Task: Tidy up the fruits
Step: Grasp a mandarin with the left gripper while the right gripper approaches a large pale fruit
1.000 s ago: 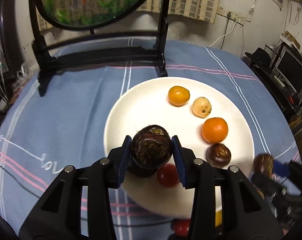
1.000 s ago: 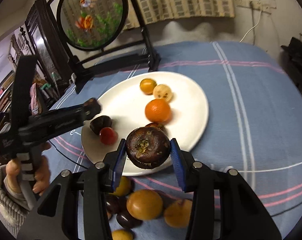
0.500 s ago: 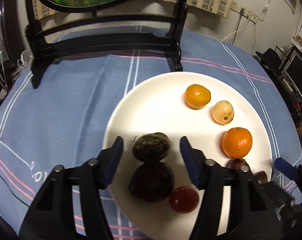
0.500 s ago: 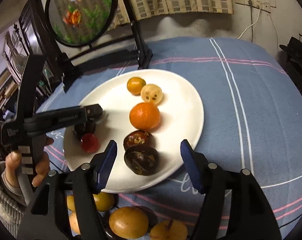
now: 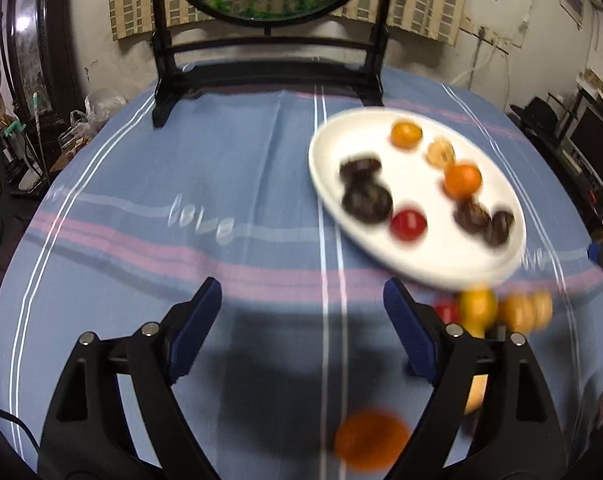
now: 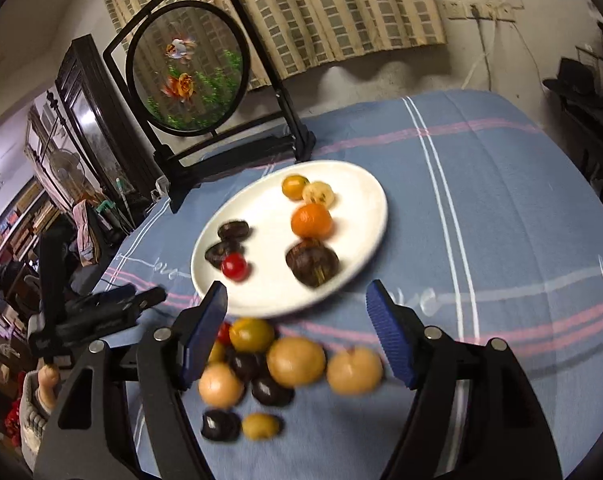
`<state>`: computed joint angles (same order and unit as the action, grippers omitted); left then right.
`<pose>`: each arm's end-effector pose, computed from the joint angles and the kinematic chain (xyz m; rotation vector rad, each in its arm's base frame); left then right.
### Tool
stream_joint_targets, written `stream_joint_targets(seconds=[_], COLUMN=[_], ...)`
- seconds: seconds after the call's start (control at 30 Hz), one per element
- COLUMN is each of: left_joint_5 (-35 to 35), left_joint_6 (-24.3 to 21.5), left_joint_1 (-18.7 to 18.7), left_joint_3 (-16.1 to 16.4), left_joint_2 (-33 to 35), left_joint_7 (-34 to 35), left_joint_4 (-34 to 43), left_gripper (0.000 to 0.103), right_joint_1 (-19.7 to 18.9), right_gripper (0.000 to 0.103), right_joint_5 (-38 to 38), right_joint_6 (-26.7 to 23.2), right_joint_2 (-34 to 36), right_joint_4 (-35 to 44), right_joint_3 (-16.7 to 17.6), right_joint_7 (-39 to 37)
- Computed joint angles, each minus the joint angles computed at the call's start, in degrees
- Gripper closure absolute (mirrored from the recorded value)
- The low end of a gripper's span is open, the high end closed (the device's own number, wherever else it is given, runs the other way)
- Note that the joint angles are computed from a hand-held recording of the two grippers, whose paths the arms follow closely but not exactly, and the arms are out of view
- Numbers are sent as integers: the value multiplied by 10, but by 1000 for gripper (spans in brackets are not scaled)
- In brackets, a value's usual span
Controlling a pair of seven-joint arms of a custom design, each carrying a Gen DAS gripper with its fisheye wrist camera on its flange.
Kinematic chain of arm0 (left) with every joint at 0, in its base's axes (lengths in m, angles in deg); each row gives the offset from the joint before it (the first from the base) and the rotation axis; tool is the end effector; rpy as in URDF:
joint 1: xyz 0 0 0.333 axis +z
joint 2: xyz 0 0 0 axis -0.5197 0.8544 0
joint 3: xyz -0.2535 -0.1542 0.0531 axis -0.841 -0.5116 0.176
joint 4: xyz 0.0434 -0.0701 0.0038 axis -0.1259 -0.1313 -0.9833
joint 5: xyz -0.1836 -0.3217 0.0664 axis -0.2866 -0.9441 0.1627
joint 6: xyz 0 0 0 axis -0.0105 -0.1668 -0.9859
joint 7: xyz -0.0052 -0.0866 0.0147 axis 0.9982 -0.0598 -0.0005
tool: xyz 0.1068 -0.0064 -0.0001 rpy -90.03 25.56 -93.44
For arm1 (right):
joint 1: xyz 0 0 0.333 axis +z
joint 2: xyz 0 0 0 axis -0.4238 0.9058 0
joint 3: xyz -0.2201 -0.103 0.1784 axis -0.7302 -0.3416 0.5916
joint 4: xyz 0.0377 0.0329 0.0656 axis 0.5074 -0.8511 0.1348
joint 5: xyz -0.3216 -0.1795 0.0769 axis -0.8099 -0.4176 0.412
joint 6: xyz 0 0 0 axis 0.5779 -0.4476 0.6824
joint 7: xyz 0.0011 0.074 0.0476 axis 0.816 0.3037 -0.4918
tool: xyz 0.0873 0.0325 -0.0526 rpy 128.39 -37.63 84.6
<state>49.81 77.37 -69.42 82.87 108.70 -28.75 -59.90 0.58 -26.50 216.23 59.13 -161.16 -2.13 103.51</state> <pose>0.4769 -0.4672 0.3141 -1.7770 1.9327 -0.7449 0.4169 0.2363 0.3360 -1.5519 1.6065 -0.3518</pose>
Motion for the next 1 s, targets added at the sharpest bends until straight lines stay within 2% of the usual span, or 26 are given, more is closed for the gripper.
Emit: stream_joint_targets(seconds=[0.07,0.13,0.3,0.43,0.6,0.7,0.87,1.0], left_joint_5=[35,68,131,134,147,146,91,77], left_joint_6=[17,28,34,33,21,26,-7,2], left_joint_1=[-13,-19,-17,-6,-7,-8,-15,-22], left_joint_3=[7,6,-10,-28,-32,-41,-52,-37], left_joint_2=[-21,-32,-45,-39,-39,-31,-8,-11], left_joint_7=[-38,-69,-116,-104,-112,-84,-1,-7], left_joint_4=[-40,-67,-91,-90,-88,-81,-61,-68], left_gripper=[18,18,18,18,18,18,17,19], right_joint_1=[4,-1,-2,-4,2,4,4,11], right_gripper=[30,30,30,30,30,30,30,30], right_joint_5=[18,10,19,13,39,45,47,64], right_joint_6=[21,19,32,22,4,1,-5,-9], right_joint_2=[-3,-3,-6,-5,-6,-7,-5,-4], right_joint_4=[-27,-39,-53,-52,-49,-50,-48,-45], right_joint_3=[3,4,1,1,-1,-1,-1,-2], right_joint_7=[11,33,46,46,31,27,24,9])
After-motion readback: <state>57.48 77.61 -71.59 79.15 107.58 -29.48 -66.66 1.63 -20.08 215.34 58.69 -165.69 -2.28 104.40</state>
